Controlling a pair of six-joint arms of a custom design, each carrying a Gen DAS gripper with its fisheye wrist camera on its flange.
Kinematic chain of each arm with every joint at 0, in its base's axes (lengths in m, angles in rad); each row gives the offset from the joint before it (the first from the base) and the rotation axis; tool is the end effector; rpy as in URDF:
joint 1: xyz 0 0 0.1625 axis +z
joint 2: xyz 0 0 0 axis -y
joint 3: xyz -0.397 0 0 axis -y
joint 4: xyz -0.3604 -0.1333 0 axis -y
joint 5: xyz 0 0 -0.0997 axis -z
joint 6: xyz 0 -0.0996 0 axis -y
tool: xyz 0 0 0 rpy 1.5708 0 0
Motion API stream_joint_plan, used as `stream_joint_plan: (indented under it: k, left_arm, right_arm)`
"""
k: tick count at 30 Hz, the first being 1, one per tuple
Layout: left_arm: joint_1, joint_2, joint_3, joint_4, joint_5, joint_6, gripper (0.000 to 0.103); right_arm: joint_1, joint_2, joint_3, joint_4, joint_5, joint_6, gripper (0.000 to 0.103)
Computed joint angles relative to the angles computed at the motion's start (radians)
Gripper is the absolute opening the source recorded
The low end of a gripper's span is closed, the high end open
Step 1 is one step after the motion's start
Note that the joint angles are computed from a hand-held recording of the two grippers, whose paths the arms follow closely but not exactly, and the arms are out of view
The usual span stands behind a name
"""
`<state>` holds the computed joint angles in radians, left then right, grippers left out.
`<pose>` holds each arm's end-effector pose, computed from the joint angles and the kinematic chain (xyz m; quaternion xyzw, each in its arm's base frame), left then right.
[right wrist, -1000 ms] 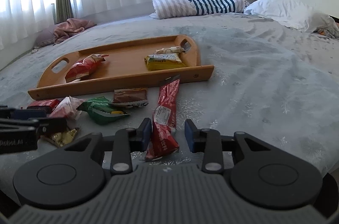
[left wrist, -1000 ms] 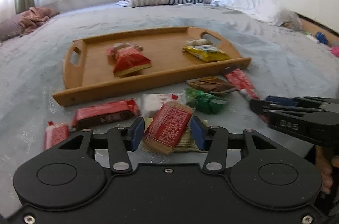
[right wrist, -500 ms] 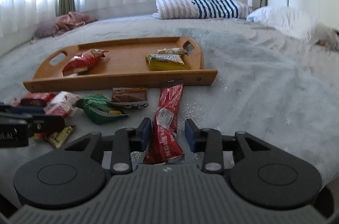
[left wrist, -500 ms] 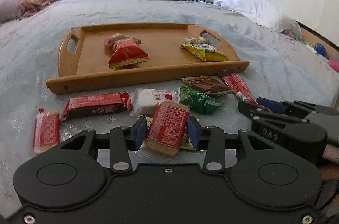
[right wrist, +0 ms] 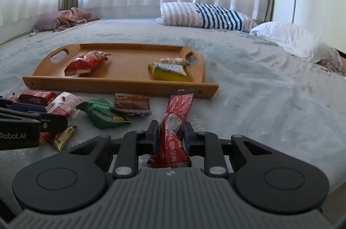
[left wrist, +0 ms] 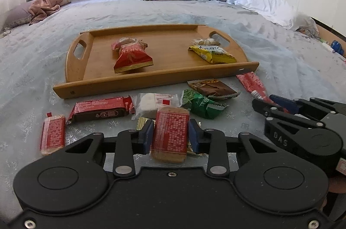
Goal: Organize snacks
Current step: 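Carry both red packs over the tray and lower them onto it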
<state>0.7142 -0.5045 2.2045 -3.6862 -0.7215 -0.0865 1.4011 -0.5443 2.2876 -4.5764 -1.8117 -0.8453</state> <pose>-0.1802 -0.4316 -0.0230 0.2562 0.8582 -0.3505 0.2738 0.0404 -0.4129 0.0786 0.1987 -0.7797 0.4648 0.3695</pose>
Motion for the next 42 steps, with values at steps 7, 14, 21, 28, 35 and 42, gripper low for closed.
stream_joint_plan:
  k: [7, 14, 21, 28, 35, 42]
  left_arm:
    - [-0.005, -0.039, 0.014, -0.003, -0.009, -0.046, 0.032]
    - [-0.007, -0.053, -0.013, -0.025, 0.024, -0.001, 0.032]
    - [0.044, -0.068, -0.111, 0.009, 0.045, 0.069, 0.032]
    - [0.121, -0.059, -0.251, 0.066, 0.05, 0.109, 0.032]
    - [0.193, -0.023, -0.388, 0.124, 0.061, 0.156, 0.032]
    - [0.249, 0.019, -0.493, 0.193, 0.067, 0.137, 0.032]
  right_arm:
    - [-0.001, -0.033, 0.017, -0.029, 0.013, 0.033, 0.028]
    - [-0.016, -0.064, 0.018, -0.029, 0.089, 0.018, 0.028]
    - [-0.011, -0.124, -0.023, 0.116, 0.137, 0.048, 0.029]
    - [0.011, -0.14, -0.111, 0.249, 0.158, 0.079, 0.029]
    - [0.042, -0.117, -0.233, 0.384, 0.15, 0.097, 0.029]
    - [0.057, -0.06, -0.357, 0.474, 0.113, 0.114, 0.029]
